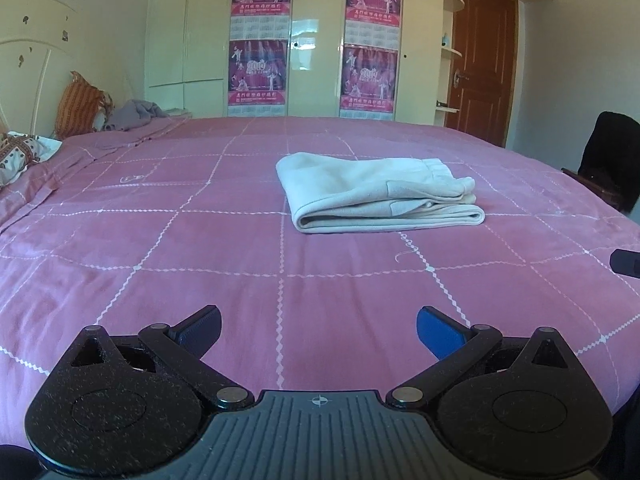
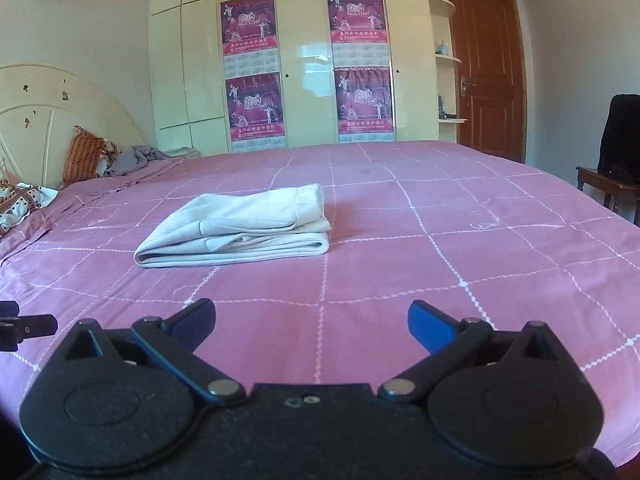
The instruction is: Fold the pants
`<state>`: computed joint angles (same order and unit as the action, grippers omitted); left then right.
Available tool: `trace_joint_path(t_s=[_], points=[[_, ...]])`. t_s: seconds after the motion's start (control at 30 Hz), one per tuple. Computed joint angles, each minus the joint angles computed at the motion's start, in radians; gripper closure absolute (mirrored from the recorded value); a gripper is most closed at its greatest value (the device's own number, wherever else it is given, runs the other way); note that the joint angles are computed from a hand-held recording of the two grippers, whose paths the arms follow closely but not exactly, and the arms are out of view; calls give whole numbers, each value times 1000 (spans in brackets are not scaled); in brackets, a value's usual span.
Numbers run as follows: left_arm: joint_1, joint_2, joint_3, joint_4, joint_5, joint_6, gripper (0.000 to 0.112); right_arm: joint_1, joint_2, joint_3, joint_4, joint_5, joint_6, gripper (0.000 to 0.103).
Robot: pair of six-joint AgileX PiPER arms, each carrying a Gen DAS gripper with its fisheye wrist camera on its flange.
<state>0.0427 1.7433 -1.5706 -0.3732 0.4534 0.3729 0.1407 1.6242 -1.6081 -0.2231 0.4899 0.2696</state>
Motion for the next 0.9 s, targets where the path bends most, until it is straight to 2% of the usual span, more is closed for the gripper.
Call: trace_joint_path(t_s=[0.9], points=[[0,-9,23,-91,-29,94,9,1,5,20,-13,-12,10,0]])
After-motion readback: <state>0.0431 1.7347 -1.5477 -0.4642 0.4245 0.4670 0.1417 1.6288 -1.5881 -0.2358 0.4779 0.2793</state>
